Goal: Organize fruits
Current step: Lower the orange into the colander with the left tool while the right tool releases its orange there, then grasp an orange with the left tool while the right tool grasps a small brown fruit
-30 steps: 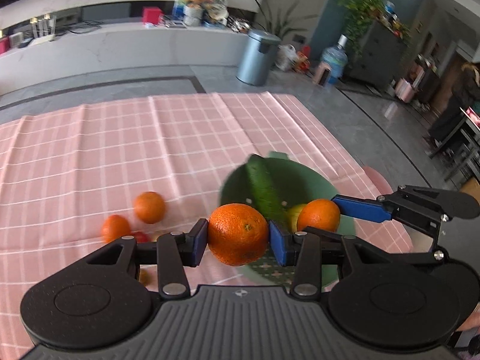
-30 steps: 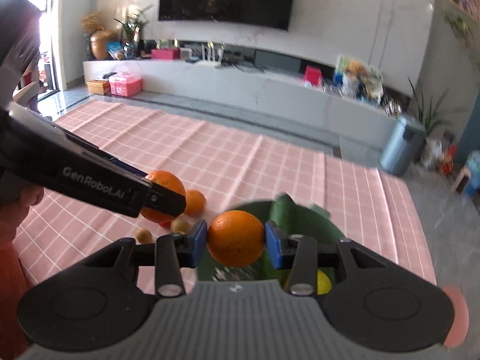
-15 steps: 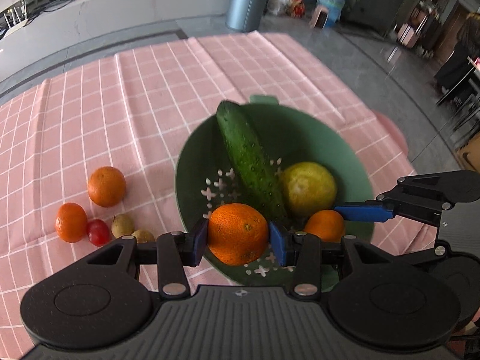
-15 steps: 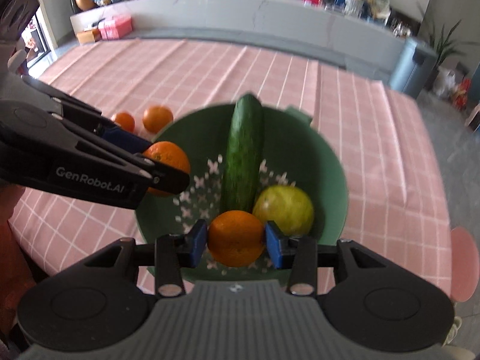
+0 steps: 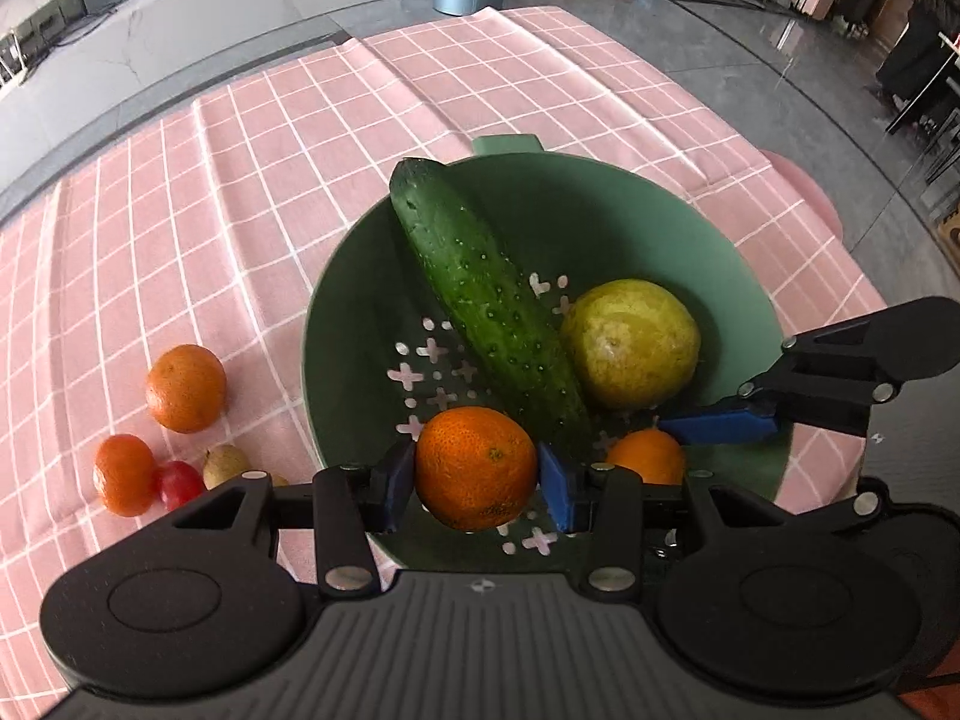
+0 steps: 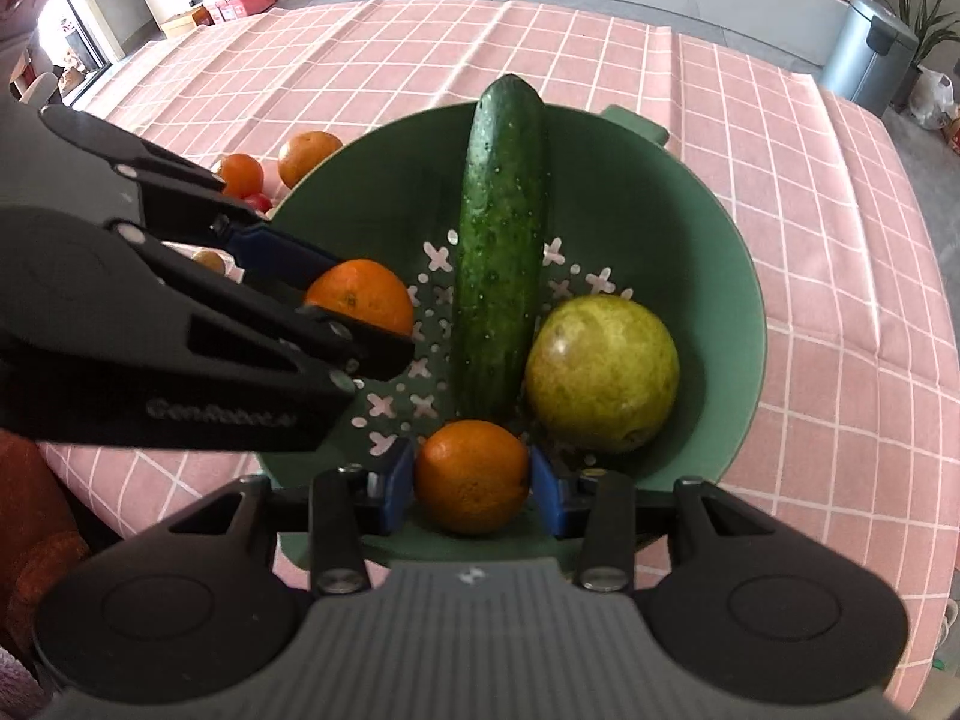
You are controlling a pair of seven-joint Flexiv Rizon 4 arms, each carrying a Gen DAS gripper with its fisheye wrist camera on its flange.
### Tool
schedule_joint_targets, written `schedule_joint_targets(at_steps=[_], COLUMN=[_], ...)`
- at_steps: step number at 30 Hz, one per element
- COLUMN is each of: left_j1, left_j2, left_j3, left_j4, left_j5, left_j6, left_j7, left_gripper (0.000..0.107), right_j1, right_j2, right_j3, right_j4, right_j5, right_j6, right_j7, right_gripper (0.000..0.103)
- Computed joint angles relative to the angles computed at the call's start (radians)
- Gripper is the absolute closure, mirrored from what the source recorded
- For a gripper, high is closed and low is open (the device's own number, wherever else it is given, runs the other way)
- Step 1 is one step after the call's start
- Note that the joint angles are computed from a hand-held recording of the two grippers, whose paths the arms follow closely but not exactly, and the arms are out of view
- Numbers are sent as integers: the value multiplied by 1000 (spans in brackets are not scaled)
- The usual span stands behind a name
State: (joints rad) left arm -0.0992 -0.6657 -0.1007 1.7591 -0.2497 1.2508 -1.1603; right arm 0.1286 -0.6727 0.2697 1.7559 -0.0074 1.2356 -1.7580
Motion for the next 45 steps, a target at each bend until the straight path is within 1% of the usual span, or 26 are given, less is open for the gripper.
schedule_joint_targets(at_steps=[2,5,7,12,13,14,16,20,22,26,28,29,30,31,33,35,38,41,45], left_j1=[-4,13,13,5,11,17,37,125,179,260,312,345,379,397,469,524,605,676,758], left_j2=[-4,-3,-2,-2,1,5,20,61,81,126,146,154,161,167,179,184,189,197,190], left_j3=[5,-17,-18,-12,-22,-29,-56,-169,-234,-320,-366,-396,-426,-439,-497,-535,-584,-619,-652], left_j4=[-5,2,4,4,11,19,46,133,177,253,288,306,324,333,366,393,429,457,478], left_j5=[4,-9,-11,-9,-15,-22,-41,-109,-142,-170,-172,-170,-164,-155,-131,-104,-63,-24,40], left_j6=[1,3,6,15,26,37,74,179,232,314,346,363,380,387,413,450,489,504,518], left_j7=[-5,10,15,11,14,16,29,95,129,148,148,148,144,134,125,108,72,34,-3], left_gripper=[57,57,56,50,49,46,45,45,45,45,45,45,45,45,45,45,45,45,45], right_j1=[14,12,14,22,21,33,55,88,113,152,195,235,260,274,291,312,370,407,457], right_j2=[0,0,0,11,7,15,32,67,83,105,116,119,121,122,118,106,92,79,61], right_j3=[-15,-13,-13,-19,-20,-34,-60,-99,-126,-169,-211,-248,-271,-279,-279,-283,-305,-303,-307], right_j4=[3,-1,-2,9,7,19,44,102,139,211,244,265,277,285,296,299,305,303,289], right_j5=[-14,-16,-17,-23,-26,-36,-61,-97,-116,-150,-164,-164,-162,-158,-148,-133,-88,-57,-26], right_j6=[4,-4,-7,-1,4,19,46,141,216,378,455,503,534,566,616,666,729,760,766], right_j7=[5,7,10,19,16,24,42,95,137,206,238,255,267,276,290,296,294,288,282], right_gripper=[64,64,63,62,59,52,51,51,51,51,51,51,51,51,51,51,51,51,51])
